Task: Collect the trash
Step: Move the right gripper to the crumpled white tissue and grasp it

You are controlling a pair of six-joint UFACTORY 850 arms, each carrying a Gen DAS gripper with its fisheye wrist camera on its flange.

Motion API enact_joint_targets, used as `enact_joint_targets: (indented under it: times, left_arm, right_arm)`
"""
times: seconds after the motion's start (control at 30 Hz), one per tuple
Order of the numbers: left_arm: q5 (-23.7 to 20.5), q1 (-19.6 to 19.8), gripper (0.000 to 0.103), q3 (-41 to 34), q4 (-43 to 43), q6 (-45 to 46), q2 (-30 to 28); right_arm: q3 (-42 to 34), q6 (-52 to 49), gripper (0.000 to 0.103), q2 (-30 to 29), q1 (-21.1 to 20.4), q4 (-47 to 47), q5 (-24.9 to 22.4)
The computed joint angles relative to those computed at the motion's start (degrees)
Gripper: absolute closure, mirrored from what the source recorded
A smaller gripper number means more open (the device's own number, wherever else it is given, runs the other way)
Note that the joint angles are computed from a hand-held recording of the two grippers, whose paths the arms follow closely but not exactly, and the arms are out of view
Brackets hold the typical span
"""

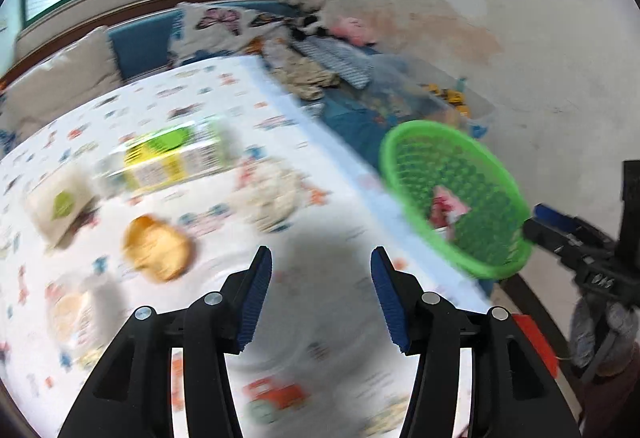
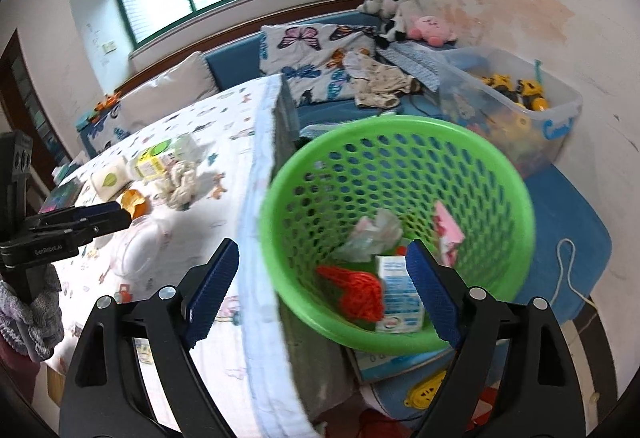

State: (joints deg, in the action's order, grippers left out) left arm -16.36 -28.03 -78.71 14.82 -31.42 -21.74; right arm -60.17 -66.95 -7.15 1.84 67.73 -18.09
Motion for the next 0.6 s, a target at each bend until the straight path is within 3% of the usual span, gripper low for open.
enact_joint_targets:
  times: [0.23, 0.43, 0.6]
  left_arm:
    - [1.0, 2.7, 0.054, 6.7, 1.3, -3.8, 3.3]
    - [1.6, 4.2, 0.066, 7.9, -3.9, 0.3, 2.9]
    - [1.9, 5.0, 0.066, 8.2, -5.6, 0.8, 2.4]
  right_arm:
    - [-2.0, -0.5, 0.018, -1.7, 2.9, -0.6, -0.7]
    - [-3.4, 0.4, 0.018, -3.0, 4.9, -2.5, -1.4]
    - [-4.4, 1.6, 0.018, -4.0, 6.3, -4.6, -1.6]
